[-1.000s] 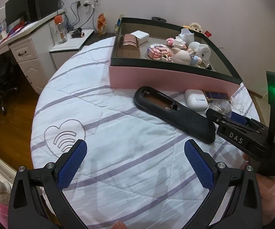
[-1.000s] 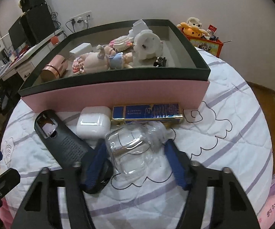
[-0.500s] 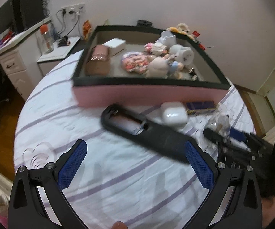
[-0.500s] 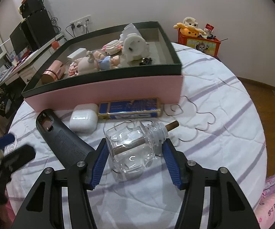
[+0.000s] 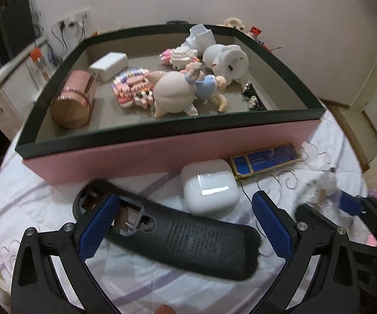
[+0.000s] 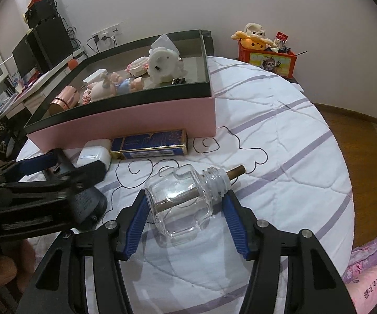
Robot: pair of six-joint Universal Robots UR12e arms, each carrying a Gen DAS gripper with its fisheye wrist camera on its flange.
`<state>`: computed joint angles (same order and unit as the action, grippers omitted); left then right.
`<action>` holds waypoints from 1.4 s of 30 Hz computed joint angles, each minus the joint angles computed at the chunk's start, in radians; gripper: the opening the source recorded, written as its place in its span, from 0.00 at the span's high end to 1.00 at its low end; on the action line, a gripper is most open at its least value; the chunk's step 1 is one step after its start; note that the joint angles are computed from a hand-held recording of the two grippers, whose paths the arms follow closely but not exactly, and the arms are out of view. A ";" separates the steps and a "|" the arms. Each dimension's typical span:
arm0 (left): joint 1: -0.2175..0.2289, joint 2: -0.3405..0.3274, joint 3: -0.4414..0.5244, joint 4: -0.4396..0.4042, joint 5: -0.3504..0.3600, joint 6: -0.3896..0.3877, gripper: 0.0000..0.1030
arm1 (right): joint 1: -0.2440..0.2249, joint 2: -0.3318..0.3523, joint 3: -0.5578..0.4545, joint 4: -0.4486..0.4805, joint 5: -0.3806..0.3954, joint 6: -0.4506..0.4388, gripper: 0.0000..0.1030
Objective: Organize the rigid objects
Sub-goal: 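Grasp the white earbuds case with the left tool while the right tool grasps the glass bottle, then carry the earbuds case with the left tool while the right tool carries the glass bottle into the box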
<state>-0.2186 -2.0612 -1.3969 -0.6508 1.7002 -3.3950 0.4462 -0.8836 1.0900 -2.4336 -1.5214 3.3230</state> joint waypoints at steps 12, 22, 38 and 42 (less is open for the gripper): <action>-0.020 -0.023 0.002 0.059 0.098 0.078 0.20 | -0.008 0.000 0.010 -0.022 0.029 0.005 0.44; 0.004 -0.003 -0.027 0.082 -0.052 0.064 0.54 | -0.007 -0.007 0.022 -0.025 0.026 0.010 0.44; 0.032 0.069 -0.101 0.130 -0.139 -0.037 0.54 | -0.003 -0.024 0.031 -0.038 0.029 0.021 0.44; 0.039 0.106 -0.136 0.153 -0.127 -0.039 0.54 | 0.003 -0.037 0.040 -0.047 0.035 0.018 0.44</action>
